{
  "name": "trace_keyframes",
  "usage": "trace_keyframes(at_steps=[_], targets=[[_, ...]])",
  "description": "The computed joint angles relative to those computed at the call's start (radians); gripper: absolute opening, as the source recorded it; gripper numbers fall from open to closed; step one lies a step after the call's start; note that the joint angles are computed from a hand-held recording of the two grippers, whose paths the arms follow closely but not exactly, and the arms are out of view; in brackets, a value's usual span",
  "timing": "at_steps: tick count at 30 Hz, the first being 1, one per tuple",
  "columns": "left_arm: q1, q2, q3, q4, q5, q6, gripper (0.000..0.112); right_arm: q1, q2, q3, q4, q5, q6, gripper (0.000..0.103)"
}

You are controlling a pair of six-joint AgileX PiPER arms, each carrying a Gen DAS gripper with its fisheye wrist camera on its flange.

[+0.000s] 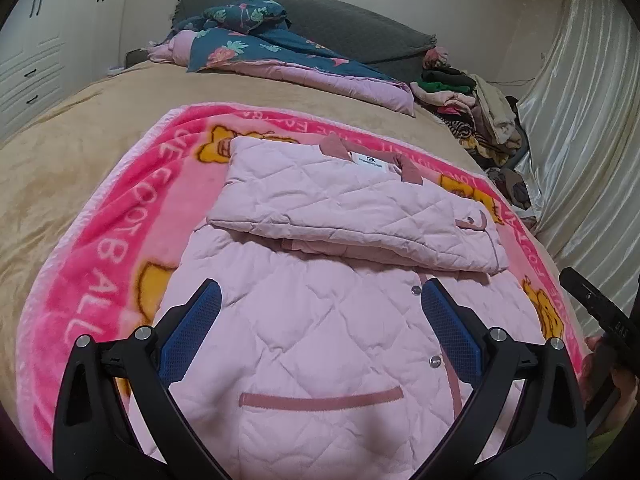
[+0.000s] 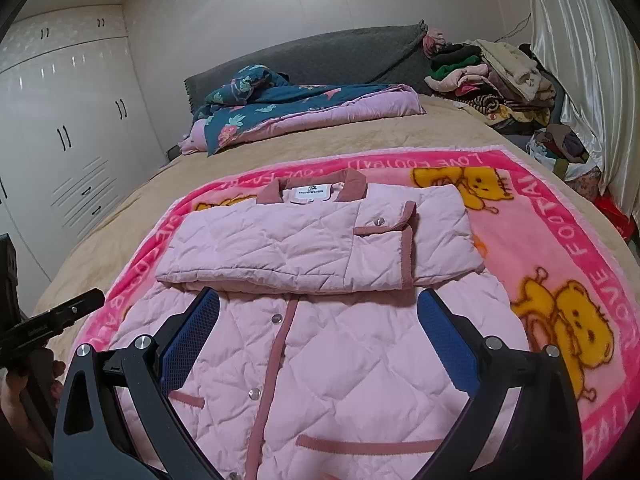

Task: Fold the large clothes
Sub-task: 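Move both tools toward the ribbed hem of the jacket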

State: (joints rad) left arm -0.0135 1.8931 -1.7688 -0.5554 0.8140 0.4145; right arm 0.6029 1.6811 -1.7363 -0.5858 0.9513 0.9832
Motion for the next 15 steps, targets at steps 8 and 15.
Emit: trace_keyframes(at_steps=[8, 15], targets=[[0.014, -0.062, 0.084, -0.015, -0.011, 0.039, 0.094, 0.050, -0.066, 0.063, -0.041, 0.030, 0.029, 0.099], [0.034, -0.114, 0.157, -0.032, -0.028, 0.073, 0.094, 0.091, -0.103, 0.083, -0.082, 0.071, 0.051, 0.099]])
